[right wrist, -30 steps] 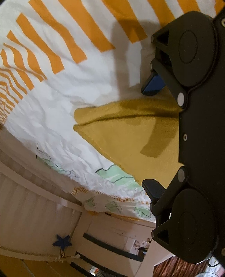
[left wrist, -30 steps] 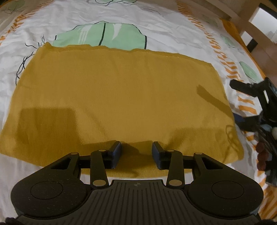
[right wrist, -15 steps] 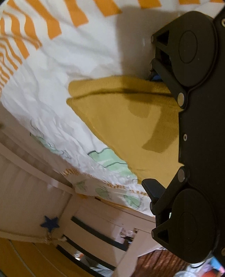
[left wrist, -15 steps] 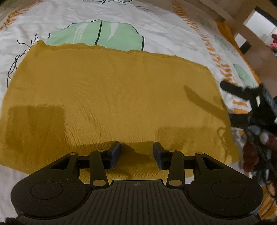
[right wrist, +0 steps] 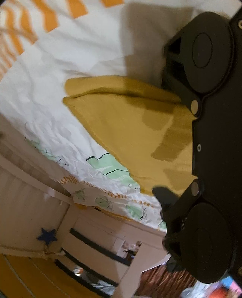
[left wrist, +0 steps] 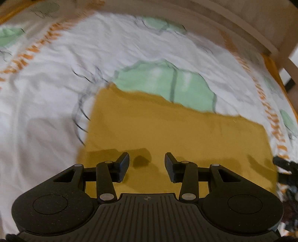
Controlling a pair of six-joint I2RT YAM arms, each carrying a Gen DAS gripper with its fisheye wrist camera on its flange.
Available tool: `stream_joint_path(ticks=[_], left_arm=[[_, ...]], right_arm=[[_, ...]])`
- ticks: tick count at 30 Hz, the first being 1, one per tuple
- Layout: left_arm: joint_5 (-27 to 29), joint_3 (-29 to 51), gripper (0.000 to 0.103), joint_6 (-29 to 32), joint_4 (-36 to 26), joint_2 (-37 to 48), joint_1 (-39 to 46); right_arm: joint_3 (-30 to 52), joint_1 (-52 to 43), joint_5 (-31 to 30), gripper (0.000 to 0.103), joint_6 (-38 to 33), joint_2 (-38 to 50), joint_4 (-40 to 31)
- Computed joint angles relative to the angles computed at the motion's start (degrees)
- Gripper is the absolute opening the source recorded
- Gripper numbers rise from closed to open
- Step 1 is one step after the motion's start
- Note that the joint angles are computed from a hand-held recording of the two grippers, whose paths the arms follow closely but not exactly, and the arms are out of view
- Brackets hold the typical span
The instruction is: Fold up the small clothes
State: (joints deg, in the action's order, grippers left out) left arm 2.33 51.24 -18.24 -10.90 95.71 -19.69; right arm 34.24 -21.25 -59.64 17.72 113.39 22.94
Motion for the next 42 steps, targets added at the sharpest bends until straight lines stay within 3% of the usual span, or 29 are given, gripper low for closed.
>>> stream_joint_path(ticks=[2, 5, 8, 11, 15, 19, 27, 42], left_arm=[[-0.54, 0.18, 0.041, 0.52, 0.3, 0.97, 1.59], [3.14, 2.68, 0.041, 3.22, -2.22, 3.37, 4.46], [2.45, 3.45, 0.041, 5.71, -1.96, 3.09, 5.3], [3.44, 4.04, 0.041, 5.78, -1.73, 2.9, 6.53], [6.94, 4.89, 0.041, 6.73, -2.79, 2.85, 8.93], [4.77, 5.57, 0.041, 8.25, -3.93, 2.73, 9.58], [7.66, 6.97, 0.041, 9.54, -6.14, 2.57, 12.26], [12.76, 7.71, 0.041, 10.1, -7.84, 1.76, 20.81]], right_arm=[[-0.56, 0.59, 2.02, 0.069, 0.77, -0.56, 0.0], [-1.29, 1.76, 5.06, 0.063, 0.64, -2.69, -0.92], [-1.9, 2.68, 7.83, 0.047, 1.76, -3.84, -0.88], [-3.57, 4.57, 12.55, 0.036, 3.05, -5.38, 0.95], [-5.1, 8.33, 20.57, 0.028, 2.19, -11.34, -1.74], [-5.75, 12.32, 26.58, 0.026, 4.13, -18.23, -4.57], [0.8, 22.99, 34.27, 0.026, 8.78, -24.17, -13.41], [12.41, 46.14, 47.71, 0.025, 15.96, -14.68, -12.81]])
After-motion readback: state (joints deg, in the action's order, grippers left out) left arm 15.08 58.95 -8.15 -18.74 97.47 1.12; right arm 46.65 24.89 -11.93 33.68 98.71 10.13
